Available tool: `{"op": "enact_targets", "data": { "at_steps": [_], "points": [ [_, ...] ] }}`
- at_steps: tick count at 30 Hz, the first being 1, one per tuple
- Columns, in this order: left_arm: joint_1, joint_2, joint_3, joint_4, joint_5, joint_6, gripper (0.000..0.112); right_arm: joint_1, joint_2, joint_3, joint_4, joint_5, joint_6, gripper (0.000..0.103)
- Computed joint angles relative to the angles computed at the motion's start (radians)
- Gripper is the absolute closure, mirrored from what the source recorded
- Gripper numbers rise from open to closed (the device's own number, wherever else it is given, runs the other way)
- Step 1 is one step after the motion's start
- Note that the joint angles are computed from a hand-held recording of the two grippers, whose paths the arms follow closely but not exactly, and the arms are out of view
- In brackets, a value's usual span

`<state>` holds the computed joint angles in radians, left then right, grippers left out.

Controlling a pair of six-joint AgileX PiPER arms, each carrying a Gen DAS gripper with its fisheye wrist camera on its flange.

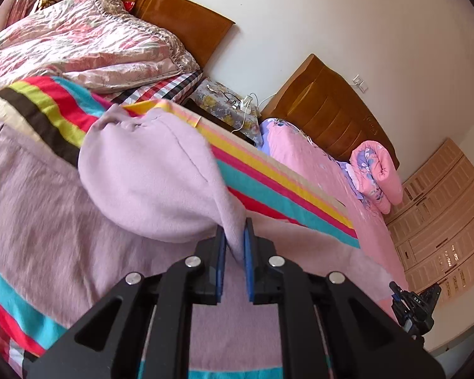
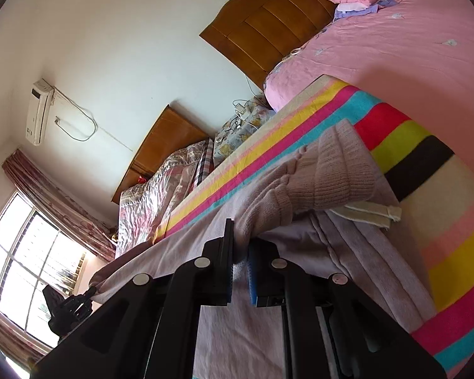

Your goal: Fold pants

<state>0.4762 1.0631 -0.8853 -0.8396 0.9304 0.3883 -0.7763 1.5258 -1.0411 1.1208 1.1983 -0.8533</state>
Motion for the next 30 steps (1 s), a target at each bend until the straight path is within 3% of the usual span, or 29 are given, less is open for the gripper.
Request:
{"op": "enact_targets", "data": {
  "at_steps": [1, 3, 6, 7, 8, 9, 11, 13, 15, 17, 22, 25, 28, 30],
  "points": [
    [0.066, -0.030, 0.100, -0.032, 0.038, 0.073, 0.100, -0.028, -0.007, 0.043, -0.036, 0.000, -0.018, 0.093],
    [0.130, 0.005, 0.261, -0.070, 0.046, 0.189, 0.098, -0.061, 0.004, 0.116, -0.089, -0.026, -0.037, 0.093],
    [0.091, 0.103, 0.355, -0.147, -0.084, 0.330, 0.096, -0.029, 0.011, 0.197, -0.130, -0.144, -0.072, 0.093],
    [0.090, 0.103, 0.355, -0.170, -0.079, 0.336, 0.095, -0.039, 0.016, 0.210, -0.106, -0.139, -0.087, 0.091],
    [0.097, 0.121, 0.337, -0.177, -0.063, 0.338, 0.090, -0.045, 0.012, 0.217, -0.097, -0.136, -0.093, 0.090],
    [0.092, 0.113, 0.328, -0.175, -0.056, 0.330, 0.076, -0.044, 0.007, 0.222, -0.095, -0.142, -0.099, 0.088],
    [0.073, 0.109, 0.310, -0.172, -0.072, 0.313, 0.061, -0.052, 0.001, 0.241, -0.079, -0.131, -0.130, 0.079],
    [0.031, 0.116, 0.298, -0.168, -0.098, 0.289, 0.062, -0.055, 0.003, 0.263, -0.054, -0.132, -0.166, 0.075],
    [-0.030, 0.115, 0.286, -0.111, -0.161, 0.221, 0.098, -0.044, -0.023, 0.284, -0.035, -0.177, -0.182, 0.081],
    [-0.040, 0.105, 0.280, -0.121, -0.165, 0.221, 0.102, -0.037, -0.053, 0.302, -0.023, -0.198, -0.188, 0.092],
    [0.036, -0.001, 0.176, -0.067, -0.052, 0.184, 0.102, -0.048, -0.200, 0.304, -0.033, -0.153, -0.171, 0.093],
    [0.061, -0.011, 0.174, 0.004, -0.011, 0.162, 0.102, -0.078, -0.199, 0.324, -0.074, -0.144, -0.173, 0.093],
    [0.052, 0.025, 0.278, 0.044, -0.066, 0.171, 0.102, -0.116, -0.083, 0.378, -0.073, -0.171, -0.240, 0.096],
    [0.080, 0.046, 0.344, 0.013, -0.103, 0.239, 0.102, -0.153, -0.070, 0.384, -0.050, -0.135, -0.262, 0.096]
  ]
}}
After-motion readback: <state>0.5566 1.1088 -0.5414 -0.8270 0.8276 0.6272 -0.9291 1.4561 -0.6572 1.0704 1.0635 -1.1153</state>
